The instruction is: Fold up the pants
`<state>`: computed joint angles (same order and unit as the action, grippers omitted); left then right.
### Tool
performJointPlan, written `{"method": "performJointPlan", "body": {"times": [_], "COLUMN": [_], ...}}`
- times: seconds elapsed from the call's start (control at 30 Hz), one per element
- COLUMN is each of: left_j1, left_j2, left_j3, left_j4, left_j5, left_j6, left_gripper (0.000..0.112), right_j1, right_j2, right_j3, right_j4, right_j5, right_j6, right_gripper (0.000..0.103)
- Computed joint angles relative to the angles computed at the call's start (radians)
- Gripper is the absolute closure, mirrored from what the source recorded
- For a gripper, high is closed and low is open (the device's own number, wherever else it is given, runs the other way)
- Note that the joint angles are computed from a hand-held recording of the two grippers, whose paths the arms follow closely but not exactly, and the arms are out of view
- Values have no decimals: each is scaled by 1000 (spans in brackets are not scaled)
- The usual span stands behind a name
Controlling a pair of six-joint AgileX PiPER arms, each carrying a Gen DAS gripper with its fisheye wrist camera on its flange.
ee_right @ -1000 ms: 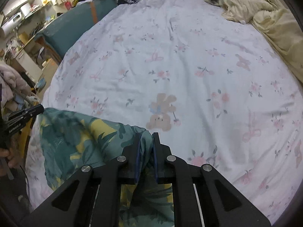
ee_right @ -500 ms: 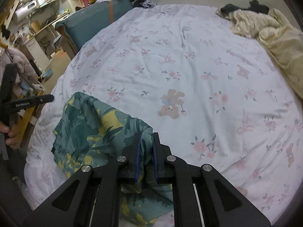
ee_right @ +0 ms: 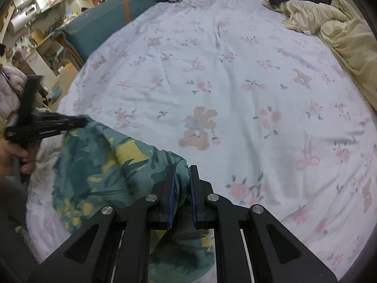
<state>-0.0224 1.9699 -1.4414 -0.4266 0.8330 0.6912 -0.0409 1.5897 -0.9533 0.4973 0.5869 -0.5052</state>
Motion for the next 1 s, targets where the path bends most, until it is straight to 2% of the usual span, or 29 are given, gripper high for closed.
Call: {"method": "performJointPlan", "body": {"times": [0.07, 0.17, 0.3, 0.47, 0.6, 0.67, 0.73, 0.83, 1.0], "left_j1": [35, 50, 34, 28, 16, 18, 19, -48, -92], "left_j2": [-52, -165, -237, -354, -451, -490, -501, -531, -463], "left_j3": [24, 118, 192, 318, 415, 439, 446, 530, 560], "left_j4": [-71, -113, -30, 73, 134, 146, 166, 294, 414], "left_j5": [-4, -79, -93, -70, -58, -26, 50, 32, 22], "left_j6": [47, 98, 67, 109, 131, 132, 118, 47, -79], "left_gripper": [112, 112, 111, 111, 111, 111, 111, 111, 108], "right_j1": [-8, 4, 43, 72, 159, 213, 274, 323, 454], "right_j2": [20, -14, -60, -207, -315, -354, -381, -364, -275], "right_j3": [-12, 8, 31, 111, 191, 220, 242, 271, 299], "right_j4": [10, 64, -15, -94, -246, -326, -422, -475, -577], "right_j5": [-21, -97, -101, -29, 56, 85, 129, 167, 179], "right_j6": [6, -35, -9, -10, 89, 163, 257, 314, 437], "right_gripper": [93, 93, 93, 93, 94, 94, 94, 94, 94]}}
